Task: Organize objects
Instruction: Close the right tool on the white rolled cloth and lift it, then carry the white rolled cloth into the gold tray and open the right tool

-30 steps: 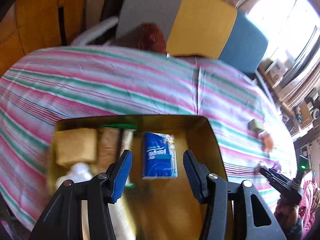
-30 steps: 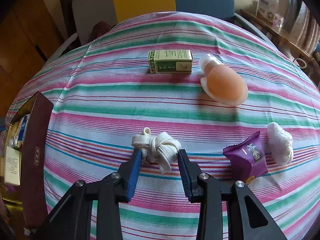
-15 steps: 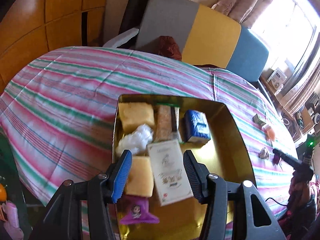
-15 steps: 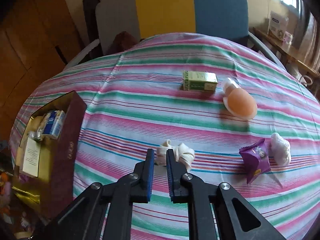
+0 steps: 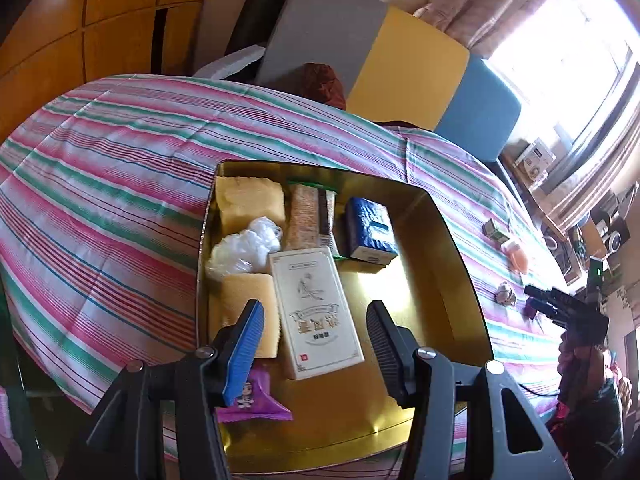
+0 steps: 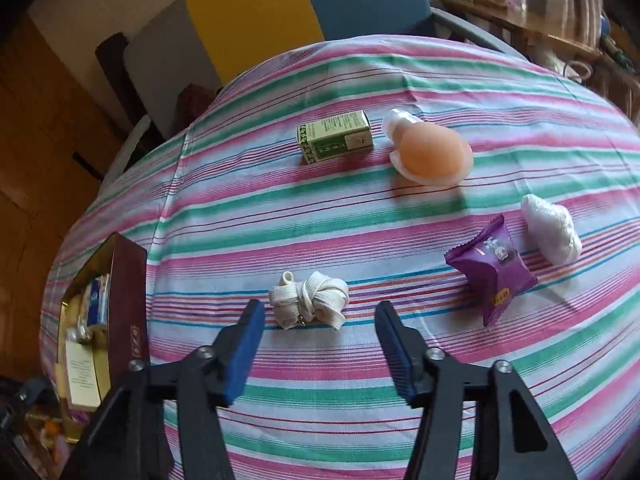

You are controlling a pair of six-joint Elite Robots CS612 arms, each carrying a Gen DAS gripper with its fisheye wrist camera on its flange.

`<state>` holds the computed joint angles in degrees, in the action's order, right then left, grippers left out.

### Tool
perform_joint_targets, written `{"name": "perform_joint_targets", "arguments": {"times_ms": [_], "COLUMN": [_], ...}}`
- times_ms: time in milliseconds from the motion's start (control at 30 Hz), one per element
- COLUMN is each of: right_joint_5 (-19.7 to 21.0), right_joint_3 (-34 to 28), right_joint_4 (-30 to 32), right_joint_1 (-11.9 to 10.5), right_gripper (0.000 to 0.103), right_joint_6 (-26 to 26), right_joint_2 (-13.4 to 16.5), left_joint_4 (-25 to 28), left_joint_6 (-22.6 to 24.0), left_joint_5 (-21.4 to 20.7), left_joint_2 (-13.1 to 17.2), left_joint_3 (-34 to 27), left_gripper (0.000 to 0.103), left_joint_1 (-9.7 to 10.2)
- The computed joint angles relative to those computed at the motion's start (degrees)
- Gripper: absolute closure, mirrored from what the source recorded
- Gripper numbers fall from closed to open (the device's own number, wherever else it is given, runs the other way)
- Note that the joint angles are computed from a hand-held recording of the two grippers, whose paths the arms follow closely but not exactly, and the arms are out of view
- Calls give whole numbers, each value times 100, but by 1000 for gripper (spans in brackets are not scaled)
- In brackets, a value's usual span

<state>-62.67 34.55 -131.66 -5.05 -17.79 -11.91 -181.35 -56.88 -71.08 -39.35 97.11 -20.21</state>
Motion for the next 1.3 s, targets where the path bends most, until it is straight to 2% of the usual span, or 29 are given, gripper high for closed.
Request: {"name": "perform_joint_targets", "arguments": {"times_ms": [100, 167, 267, 300, 367, 700, 833, 1000, 1167, 1300], "right_joint_5": [-66, -314, -656, -811, -1271, -1390, -1211, -616, 79, 615], "right_joint_3": [-205, -344, -547, -567, -517, -180, 162, 828, 1638, 2142], "right_joint_4": [123, 171, 215, 161, -49, -413, -610, -959, -1315, -1048], "right_joint_1": [72, 160, 265, 301, 379, 379, 383, 379, 459, 573], "right_gripper": [34, 28, 29, 30, 55, 60, 60, 60, 60, 60], "right_joint_6": [-9, -168, -444, -544, -744, -961, -1011, -1219, -1691, -2279], "right_joint_2": [119, 200, 326, 349, 355, 221, 21, -405, -910, -1252], "left_joint_4": [27, 100, 248, 311, 413, 606, 558, 466, 401, 337], "left_joint_6": [57, 142, 354, 424, 524, 825, 869, 863, 816, 706], "left_joint_5": [-71, -13, 199, 273, 400, 832, 851, 816, 826, 841], "left_joint_2": [12, 11, 0, -3, -1, 2, -3, -8, -24, -49], "left_joint_3": [-31, -50, -66, -75, -95, -128, -101, -42, 26, 114], "left_gripper": [49, 49, 49, 49, 49, 49, 49, 49, 49, 49], "left_joint_1": [-11, -42, -117, -141, -183, -311, -334, -342, -343, -340]}}
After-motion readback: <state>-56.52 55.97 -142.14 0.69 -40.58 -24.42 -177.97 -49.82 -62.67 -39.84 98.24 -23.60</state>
